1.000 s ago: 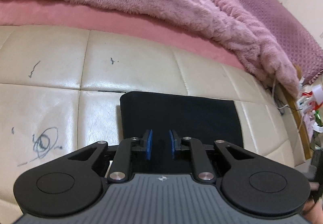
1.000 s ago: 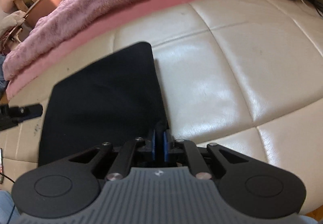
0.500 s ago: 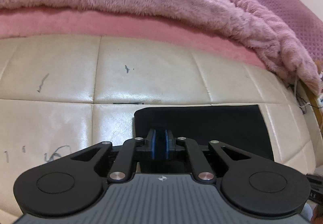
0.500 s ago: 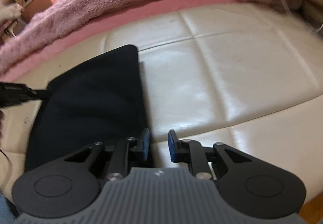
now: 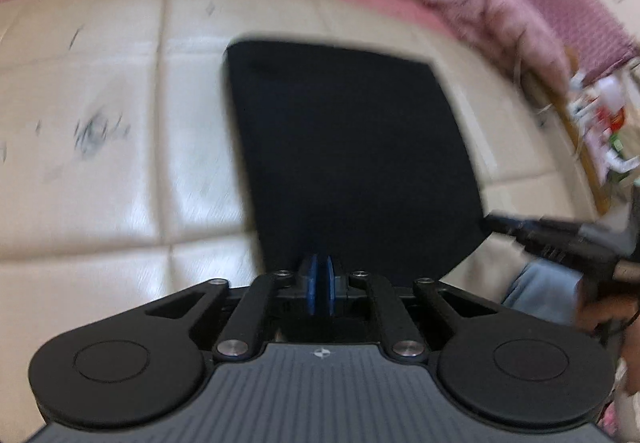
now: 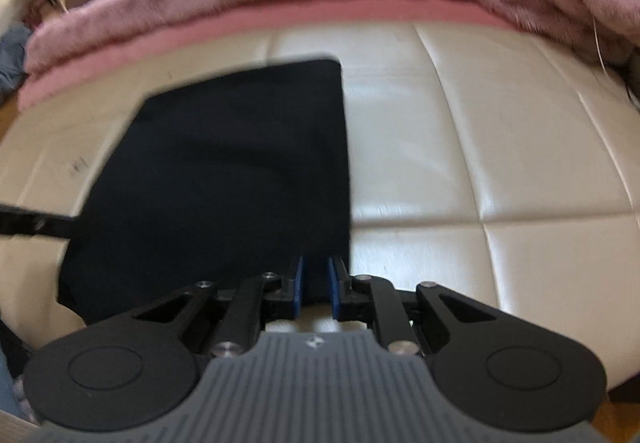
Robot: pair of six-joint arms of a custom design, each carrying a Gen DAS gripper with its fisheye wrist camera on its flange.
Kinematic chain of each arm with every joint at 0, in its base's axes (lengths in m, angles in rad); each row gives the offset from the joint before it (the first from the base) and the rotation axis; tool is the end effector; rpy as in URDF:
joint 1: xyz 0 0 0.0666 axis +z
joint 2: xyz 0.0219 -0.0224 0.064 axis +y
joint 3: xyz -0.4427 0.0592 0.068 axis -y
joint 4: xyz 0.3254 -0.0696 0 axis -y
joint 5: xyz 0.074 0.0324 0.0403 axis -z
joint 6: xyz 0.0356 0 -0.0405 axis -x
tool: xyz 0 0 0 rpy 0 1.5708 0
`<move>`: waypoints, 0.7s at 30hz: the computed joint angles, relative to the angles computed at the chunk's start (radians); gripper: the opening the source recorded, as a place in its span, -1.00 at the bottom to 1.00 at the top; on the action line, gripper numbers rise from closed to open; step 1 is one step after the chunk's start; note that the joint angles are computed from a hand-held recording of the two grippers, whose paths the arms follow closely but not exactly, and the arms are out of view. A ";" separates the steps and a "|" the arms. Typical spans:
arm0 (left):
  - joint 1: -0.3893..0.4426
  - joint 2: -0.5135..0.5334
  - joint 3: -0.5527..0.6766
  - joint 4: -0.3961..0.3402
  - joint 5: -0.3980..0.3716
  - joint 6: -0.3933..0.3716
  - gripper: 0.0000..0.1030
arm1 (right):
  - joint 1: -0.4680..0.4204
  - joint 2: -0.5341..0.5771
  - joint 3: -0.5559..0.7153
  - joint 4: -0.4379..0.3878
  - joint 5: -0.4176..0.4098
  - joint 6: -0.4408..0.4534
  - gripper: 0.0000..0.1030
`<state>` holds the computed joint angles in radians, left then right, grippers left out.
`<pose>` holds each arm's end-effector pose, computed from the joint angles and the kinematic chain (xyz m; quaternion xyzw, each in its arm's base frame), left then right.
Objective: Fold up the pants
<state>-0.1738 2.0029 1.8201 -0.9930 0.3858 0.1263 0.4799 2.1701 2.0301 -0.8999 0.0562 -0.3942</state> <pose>0.6181 -0.1225 0.3462 0.0605 0.9612 -0.2147 0.1623 0.6267 0.3235 0.3178 -0.0340 0.9640 0.0864 0.2491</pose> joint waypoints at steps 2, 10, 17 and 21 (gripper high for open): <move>0.003 0.005 -0.017 -0.013 0.004 0.006 -0.89 | -0.002 -0.005 -0.024 0.016 0.005 -0.005 -0.78; 0.012 0.000 -0.001 -0.078 0.024 -0.010 -0.87 | -0.021 -0.008 -0.045 0.028 -0.045 -0.060 -0.60; 0.044 -0.065 -0.103 0.121 0.054 0.020 -0.15 | -0.057 -0.051 -0.101 0.124 -0.142 -0.111 -0.19; 0.074 -0.048 -0.134 0.270 0.117 0.190 0.01 | -0.098 -0.048 -0.127 0.229 -0.244 -0.225 0.01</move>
<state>-0.0997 1.9545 1.6866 -0.7225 0.5026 0.3168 0.3819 2.1217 1.9028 -0.6706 -0.1880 -0.6191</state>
